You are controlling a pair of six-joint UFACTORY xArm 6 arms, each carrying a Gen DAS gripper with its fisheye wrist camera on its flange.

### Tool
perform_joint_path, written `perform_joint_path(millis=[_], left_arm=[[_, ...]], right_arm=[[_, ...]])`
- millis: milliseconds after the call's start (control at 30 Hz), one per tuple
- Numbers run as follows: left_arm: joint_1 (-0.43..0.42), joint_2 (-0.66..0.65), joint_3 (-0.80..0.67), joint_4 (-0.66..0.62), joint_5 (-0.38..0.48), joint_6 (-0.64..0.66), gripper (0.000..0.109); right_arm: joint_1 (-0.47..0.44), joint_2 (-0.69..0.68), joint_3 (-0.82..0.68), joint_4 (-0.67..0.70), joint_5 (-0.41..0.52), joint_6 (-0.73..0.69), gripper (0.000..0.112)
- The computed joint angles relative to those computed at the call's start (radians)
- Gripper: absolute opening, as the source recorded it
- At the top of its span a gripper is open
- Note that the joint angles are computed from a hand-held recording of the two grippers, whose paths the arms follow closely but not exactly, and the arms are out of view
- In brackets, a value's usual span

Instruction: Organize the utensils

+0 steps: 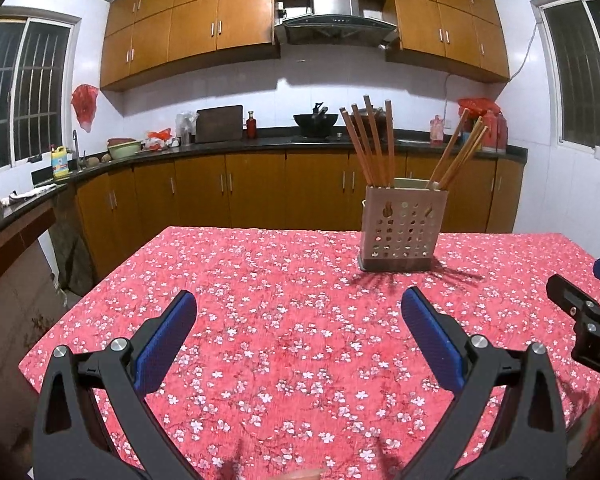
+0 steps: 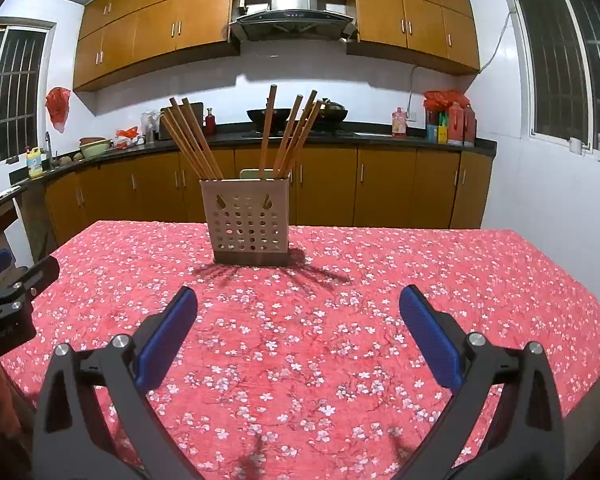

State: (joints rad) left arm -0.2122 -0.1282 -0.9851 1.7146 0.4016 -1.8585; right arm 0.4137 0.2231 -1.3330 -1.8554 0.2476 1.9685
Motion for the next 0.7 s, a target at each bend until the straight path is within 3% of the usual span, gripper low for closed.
perform_joint_path(millis=[700], left_arm=[[0.000, 0.007, -0.003, -0.018, -0.011, 0.010, 0.101]], right_arm=[[-0.001, 0.001, -0.001, 0.005, -0.004, -0.001, 0.099]])
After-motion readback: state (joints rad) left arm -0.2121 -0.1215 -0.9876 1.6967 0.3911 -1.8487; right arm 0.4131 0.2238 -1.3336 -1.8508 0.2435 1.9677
